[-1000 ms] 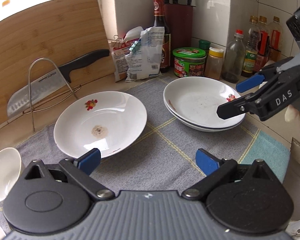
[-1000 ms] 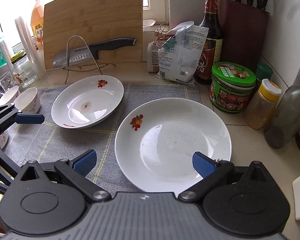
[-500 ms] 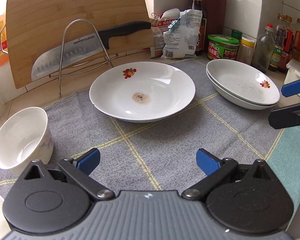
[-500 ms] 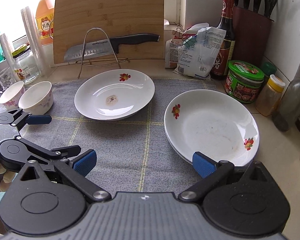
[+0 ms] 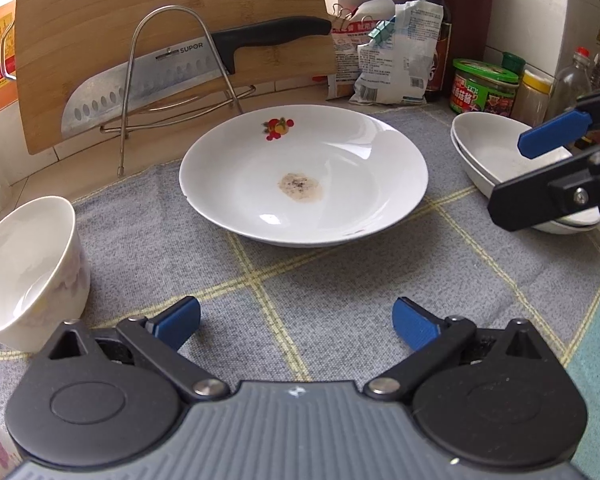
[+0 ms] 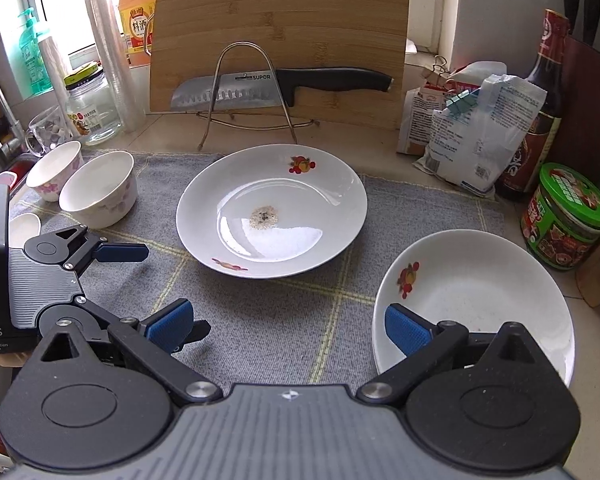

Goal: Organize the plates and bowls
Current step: 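Move both grippers to the rim of the stained white plate and close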

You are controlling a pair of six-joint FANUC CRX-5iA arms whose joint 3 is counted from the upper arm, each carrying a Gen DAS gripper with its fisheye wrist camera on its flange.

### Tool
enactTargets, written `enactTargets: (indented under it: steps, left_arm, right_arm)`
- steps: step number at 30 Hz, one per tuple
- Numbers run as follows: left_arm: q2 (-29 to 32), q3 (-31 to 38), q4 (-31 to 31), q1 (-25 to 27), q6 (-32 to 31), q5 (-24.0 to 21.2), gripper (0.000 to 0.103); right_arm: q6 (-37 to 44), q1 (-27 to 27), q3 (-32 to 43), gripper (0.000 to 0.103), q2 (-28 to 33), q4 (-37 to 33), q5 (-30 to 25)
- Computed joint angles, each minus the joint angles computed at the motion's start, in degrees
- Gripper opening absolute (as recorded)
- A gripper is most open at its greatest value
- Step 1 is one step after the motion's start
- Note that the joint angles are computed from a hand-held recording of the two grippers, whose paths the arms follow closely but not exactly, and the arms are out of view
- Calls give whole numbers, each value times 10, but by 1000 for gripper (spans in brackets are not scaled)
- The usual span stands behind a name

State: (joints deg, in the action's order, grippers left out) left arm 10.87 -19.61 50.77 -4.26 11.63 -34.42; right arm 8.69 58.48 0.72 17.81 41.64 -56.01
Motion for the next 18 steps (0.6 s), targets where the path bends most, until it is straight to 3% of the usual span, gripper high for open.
enactTargets:
  steps: [5,9,18]
  left_arm:
    - [7,-5,28,-12,-2,23,102]
    - [17,7,30,-17,-8,15,102]
    - [41,31,39,-26,-17,16,103]
  right_arm:
    - [84,-38,7,103,7,-34,53]
    - [142,-61,25,103,17,-74,75]
    - [245,-100,71,103,40,-133,84]
